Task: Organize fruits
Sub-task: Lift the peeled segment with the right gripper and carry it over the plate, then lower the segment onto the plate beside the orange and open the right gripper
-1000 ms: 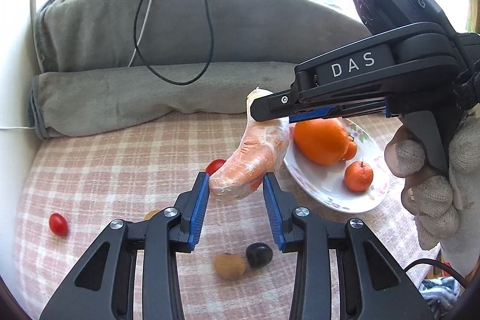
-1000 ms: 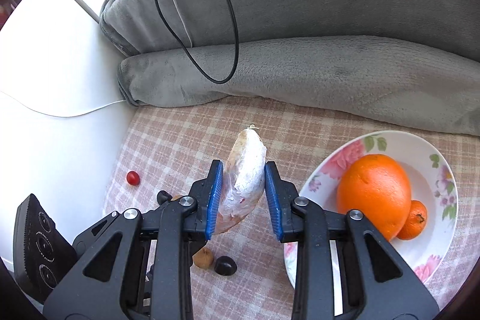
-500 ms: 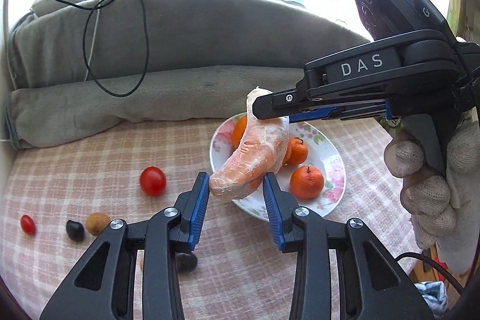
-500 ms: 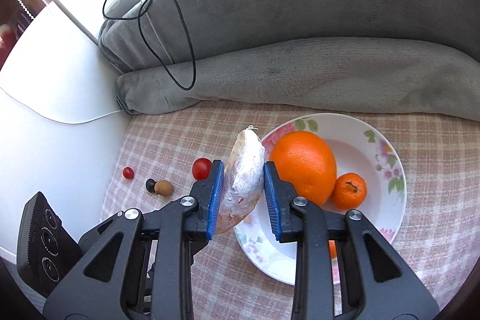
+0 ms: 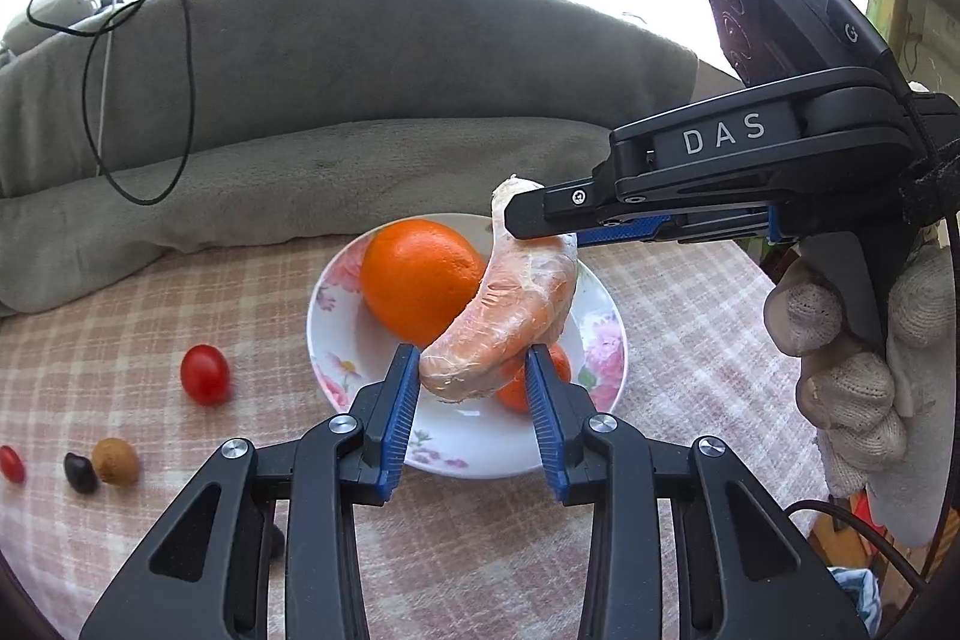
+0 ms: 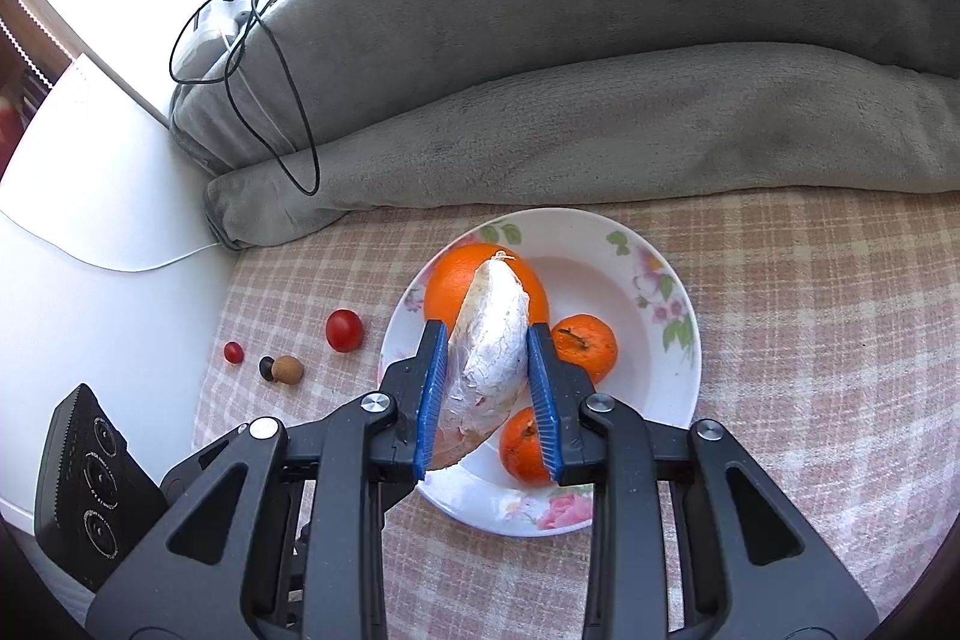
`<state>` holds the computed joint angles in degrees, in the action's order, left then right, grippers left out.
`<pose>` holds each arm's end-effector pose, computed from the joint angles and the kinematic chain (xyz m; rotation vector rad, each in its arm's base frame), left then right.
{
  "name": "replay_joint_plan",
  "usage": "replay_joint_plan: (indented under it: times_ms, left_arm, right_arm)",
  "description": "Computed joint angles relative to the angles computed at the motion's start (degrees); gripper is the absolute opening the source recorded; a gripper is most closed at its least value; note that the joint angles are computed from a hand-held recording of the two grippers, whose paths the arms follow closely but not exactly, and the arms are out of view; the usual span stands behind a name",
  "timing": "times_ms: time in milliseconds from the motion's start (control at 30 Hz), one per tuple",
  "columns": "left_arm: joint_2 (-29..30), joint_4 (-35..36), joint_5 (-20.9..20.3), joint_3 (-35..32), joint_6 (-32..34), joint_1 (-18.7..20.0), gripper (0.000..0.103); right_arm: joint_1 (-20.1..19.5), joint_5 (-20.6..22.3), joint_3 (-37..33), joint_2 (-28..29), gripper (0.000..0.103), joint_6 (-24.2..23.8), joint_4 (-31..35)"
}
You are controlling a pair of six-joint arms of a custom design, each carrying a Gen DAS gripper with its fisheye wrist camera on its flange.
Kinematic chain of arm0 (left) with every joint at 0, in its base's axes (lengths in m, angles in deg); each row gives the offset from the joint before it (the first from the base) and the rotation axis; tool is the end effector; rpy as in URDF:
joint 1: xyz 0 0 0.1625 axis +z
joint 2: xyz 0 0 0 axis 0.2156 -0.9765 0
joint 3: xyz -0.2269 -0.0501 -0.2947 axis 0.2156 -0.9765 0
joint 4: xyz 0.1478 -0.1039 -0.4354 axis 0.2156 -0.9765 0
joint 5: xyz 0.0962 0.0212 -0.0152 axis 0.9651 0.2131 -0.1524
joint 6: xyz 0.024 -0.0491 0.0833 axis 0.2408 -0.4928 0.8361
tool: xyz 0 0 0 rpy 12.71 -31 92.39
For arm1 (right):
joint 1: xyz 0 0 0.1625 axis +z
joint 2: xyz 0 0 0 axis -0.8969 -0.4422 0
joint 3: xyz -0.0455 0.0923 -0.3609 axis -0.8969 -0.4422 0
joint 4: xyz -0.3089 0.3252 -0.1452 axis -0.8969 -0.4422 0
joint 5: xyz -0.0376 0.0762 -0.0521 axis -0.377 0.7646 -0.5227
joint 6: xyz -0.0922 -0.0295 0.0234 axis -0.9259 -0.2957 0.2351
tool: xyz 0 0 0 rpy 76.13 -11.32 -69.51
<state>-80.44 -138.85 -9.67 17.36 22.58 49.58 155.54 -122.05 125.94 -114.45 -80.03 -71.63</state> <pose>-0.2213 -0.7825 0.0086 0.9287 2.5310 -0.7801 0.1309 -0.8063 0.1417 0.2059 -2.7440 0.6688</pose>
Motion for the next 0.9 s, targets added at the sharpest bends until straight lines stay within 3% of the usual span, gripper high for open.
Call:
replay_joint_plan:
  times_ms: [667, 700, 767, 833, 900]
  left_arm:
    - [3.5, 2.7, 0.4, -4.6, -0.5, -0.3, 0.035]
    - [3.1, 2.5, 0.5, -4.0, -0.6, -0.3, 0.037]
    - [2.5, 2.1, 0.6, -3.3, -0.8, -0.4, 0.044]
    - [1.7, 1.5, 0.6, -2.3, -0.7, -0.3, 0.044]
    - [1.3, 1.0, 0.7, -1.7, -0.5, -0.4, 0.047]
  right_arm:
    - [-0.8, -2.3, 1.4, -1.4, 0.029, -1.7, -4.2]
    - [-0.7, -2.7, 1.6, -1.4, 0.031, -2.2, -4.8]
    - [-0.5, -3.1, 1.9, -1.5, 0.045, -3.1, -6.0]
    - [-0.4, -2.7, 2.5, -1.6, 0.07, -4.0, -7.7]
    - [-0.2, -2.6, 2.9, -1.7, 0.071, -5.3, -9.0]
